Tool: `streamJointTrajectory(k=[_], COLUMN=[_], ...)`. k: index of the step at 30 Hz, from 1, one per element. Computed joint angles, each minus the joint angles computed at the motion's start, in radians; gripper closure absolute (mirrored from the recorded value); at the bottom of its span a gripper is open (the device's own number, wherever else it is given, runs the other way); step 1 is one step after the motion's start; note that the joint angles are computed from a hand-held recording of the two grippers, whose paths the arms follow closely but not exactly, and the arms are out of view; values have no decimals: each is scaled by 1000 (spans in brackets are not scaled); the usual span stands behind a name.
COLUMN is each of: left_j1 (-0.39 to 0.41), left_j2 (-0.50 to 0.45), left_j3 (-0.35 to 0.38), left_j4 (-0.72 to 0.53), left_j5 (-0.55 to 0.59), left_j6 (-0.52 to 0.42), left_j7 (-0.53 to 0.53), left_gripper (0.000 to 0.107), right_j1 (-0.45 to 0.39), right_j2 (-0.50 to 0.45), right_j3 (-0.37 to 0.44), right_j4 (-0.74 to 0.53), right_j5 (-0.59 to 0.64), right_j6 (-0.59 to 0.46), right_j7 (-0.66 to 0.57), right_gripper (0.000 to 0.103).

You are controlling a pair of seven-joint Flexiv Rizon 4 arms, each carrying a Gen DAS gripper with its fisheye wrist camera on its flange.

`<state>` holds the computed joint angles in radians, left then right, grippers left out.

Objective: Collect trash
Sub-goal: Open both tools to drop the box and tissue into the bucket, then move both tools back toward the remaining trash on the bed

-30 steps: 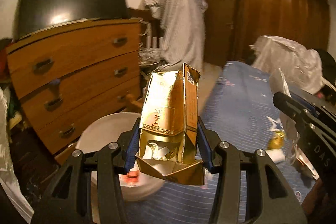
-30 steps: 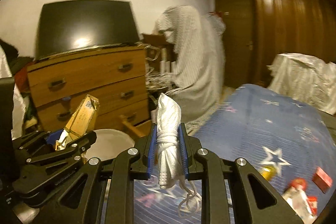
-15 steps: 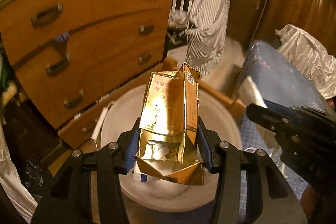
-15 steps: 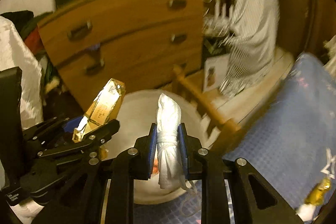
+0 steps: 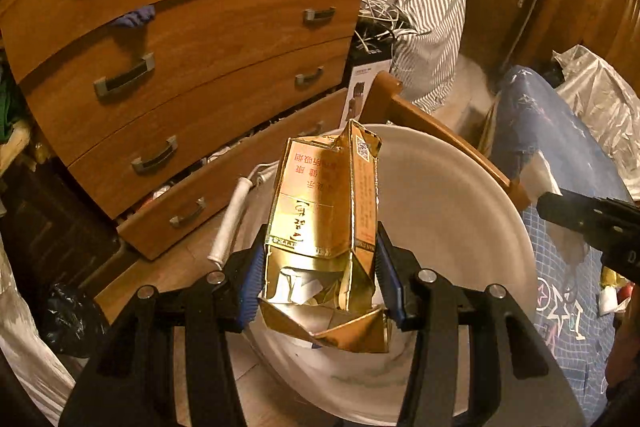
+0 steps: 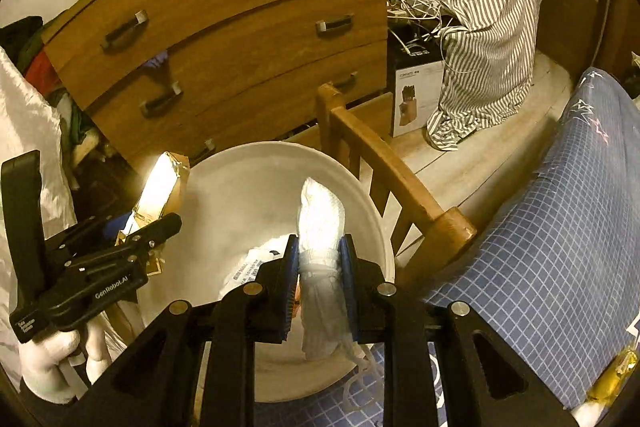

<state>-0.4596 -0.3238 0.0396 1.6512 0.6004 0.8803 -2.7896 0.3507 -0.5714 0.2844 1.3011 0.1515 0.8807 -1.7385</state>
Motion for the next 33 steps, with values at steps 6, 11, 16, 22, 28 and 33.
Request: streamJointTrajectory(k=[6,11,16,22,28,33], left_j1=[-1,-6,-12,-13,-34,-78], left_j2=[3,-3,4,8,15,-32], left_j3=[0,-2,-1,-10,-26,-57], left_j4=[0,-14,-16,-21,-37,-104], left_j5=[3,4,27,37,58,73], left_j6=[-8,-43,-67,-82,-93,-73], left_j7=[1,3,-22,-22,-28,-8], left_gripper=[59,55,47,47,47,47], right_j1=[-10,-10,-20,-46,-115,-212], right_j2=[15,15,22,50,159,341], right_j3=[5,6,10,24,53,62], right_j4=[14,17,31,63,191,412], right_j5=[12,17,36,73,173,337], right_j6=[5,5,22,43,130,287], right_j7=[-17,-23,-25,-48,-130,-286], right_gripper=[81,75,68,68,67,67])
